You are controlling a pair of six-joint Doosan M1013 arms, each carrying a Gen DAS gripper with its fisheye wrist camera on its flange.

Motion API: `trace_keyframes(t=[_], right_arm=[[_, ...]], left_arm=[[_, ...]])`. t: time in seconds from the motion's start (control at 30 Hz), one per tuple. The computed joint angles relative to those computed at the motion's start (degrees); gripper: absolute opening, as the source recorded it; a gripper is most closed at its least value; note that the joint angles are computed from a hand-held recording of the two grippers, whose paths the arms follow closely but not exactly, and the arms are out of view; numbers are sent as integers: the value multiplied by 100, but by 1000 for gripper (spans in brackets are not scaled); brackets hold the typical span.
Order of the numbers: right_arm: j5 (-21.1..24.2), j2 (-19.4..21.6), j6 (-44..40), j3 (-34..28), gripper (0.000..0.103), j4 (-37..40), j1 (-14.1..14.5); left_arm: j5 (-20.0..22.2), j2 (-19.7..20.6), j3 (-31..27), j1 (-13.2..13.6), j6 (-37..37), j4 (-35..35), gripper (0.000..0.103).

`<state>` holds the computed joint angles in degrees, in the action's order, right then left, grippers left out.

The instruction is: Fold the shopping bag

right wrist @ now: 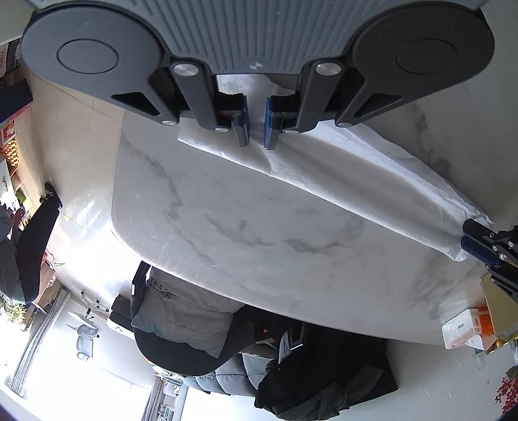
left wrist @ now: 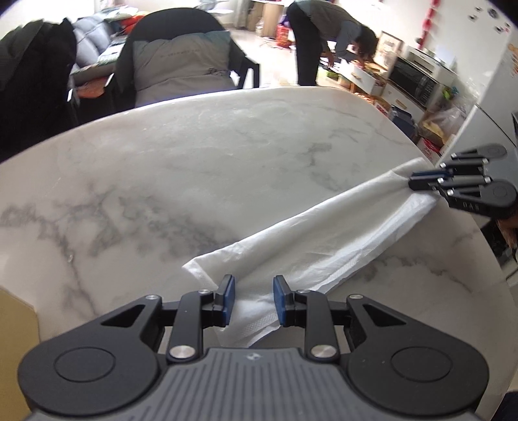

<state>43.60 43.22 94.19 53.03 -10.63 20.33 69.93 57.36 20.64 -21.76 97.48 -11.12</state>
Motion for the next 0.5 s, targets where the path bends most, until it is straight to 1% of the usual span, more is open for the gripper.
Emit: trace_keyframes(t=[0.07, 0.13, 0.17, 0.2, 0.27, 0.3, 0.37, 0.43, 0.5], right_arm=[[39, 15, 65, -28, 12, -82, 19], [72, 31, 118, -53, 10, -203, 52], [68, 29, 120, -48, 9, -226, 57], [33, 23, 161, -22, 8, -309, 76], [-3, 16, 252, 6, 8, -408, 95], [-18, 13, 281, 18, 7, -450, 103], [-47, 8, 314, 40, 7, -520, 115], [-93, -3, 301, 72, 7, -526, 113], [-141, -15, 249, 102, 7, -505, 105]], left_arm=[[-305, -126, 158, -37, -263, 151, 33], [-687, -259, 338, -94, -522, 352, 46], [-912, -314, 400, -133, -643, 417, 48], [-1024, -309, 364, -167, -684, 395, 48], [-1033, -178, 93, -240, -631, 248, 48], [-943, -48, -148, -300, -553, 220, 48], [-731, 248, -678, -435, -405, 301, 48], [-696, 434, -952, -547, -327, 353, 48], [-572, 656, -1271, -647, -291, 433, 48]])
